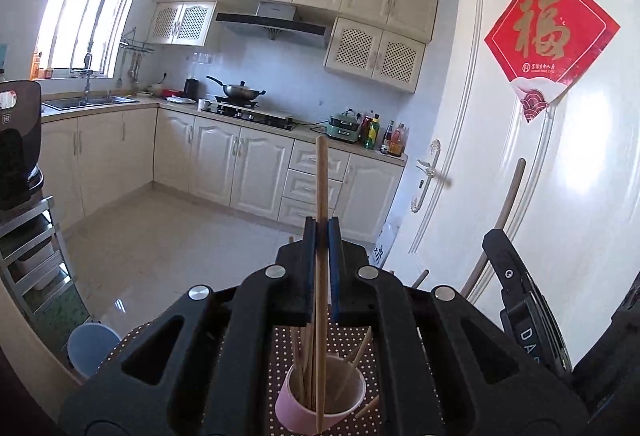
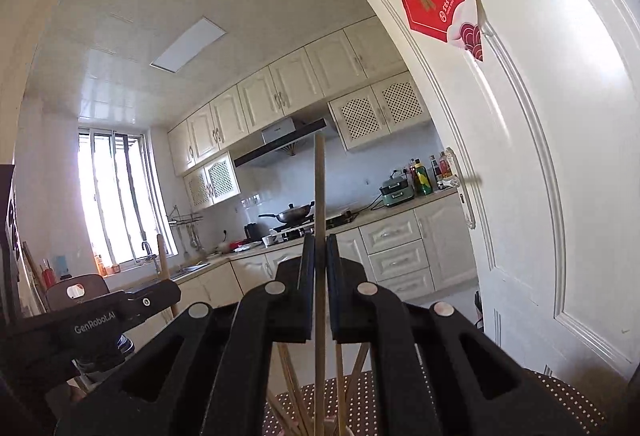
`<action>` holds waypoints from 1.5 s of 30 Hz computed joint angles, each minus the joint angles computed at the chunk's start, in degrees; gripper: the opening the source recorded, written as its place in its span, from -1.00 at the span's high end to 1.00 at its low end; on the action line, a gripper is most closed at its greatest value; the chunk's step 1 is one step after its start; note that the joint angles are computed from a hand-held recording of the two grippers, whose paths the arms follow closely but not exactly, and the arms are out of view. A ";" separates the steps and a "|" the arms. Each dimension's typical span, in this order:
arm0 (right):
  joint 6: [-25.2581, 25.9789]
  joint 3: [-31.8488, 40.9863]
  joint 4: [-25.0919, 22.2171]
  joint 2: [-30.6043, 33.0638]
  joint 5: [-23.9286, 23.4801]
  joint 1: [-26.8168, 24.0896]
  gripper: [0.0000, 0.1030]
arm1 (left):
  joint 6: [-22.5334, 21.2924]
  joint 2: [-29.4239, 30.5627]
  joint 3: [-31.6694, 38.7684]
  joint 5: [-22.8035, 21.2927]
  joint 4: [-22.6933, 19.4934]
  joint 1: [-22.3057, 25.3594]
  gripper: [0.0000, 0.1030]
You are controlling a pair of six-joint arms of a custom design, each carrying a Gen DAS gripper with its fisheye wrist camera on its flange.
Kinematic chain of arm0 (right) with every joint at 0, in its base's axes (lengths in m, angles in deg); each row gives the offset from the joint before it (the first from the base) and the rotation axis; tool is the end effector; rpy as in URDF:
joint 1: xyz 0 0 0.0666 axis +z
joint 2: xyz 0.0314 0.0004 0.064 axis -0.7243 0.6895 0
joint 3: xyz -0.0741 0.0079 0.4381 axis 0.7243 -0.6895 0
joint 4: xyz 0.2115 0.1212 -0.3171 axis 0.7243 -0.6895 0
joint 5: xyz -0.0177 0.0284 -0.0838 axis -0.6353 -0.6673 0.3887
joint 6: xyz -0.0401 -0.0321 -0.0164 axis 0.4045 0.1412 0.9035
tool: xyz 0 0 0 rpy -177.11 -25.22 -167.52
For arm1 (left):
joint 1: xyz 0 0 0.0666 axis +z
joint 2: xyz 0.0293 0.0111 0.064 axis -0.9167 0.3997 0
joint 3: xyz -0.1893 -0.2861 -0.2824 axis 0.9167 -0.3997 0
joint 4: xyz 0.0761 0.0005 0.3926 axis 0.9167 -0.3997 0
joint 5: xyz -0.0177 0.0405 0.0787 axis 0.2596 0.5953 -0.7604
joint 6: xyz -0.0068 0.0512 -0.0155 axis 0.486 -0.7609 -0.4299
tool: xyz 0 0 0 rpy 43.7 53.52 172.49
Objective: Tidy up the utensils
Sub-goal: 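Lower both chopsticks into the pink cup with both grippers, then open both grippers and pull back from the cup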
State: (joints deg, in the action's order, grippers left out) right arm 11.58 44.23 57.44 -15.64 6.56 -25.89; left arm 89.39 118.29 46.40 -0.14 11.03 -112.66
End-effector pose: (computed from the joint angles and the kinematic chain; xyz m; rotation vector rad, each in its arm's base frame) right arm 0.3371 0.1286 0.5913 -0.0826 1.5231 0.6213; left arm 0.3009 -0.2759 0.6206 -0.2888 1.7809 -0.1223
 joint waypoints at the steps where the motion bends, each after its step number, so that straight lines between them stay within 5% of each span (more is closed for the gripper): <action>1: -0.18 0.09 0.61 0.36 0.00 -0.07 0.91 | -0.55 0.19 0.04 1.07 0.64 0.54 0.87; 4: -0.33 0.19 2.37 1.13 -0.25 -0.09 0.91 | -1.50 0.34 -0.14 5.72 2.58 2.05 0.87; 18: 3.26 -1.62 4.36 3.40 0.27 1.42 0.91 | -2.50 1.40 -3.07 7.98 6.37 5.33 0.87; 37: 6.41 -3.70 -3.56 3.17 1.97 3.23 0.91 | -0.22 0.34 -8.39 9.86 5.43 5.10 0.87; 45: 7.28 -3.83 -6.55 2.44 2.24 3.00 0.73 | 1.11 0.76 -9.66 10.44 3.84 4.94 0.86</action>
State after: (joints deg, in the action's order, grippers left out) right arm 18.86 40.40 50.89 -13.20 8.80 -22.89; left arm 90.49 119.04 36.73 10.29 14.87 -107.72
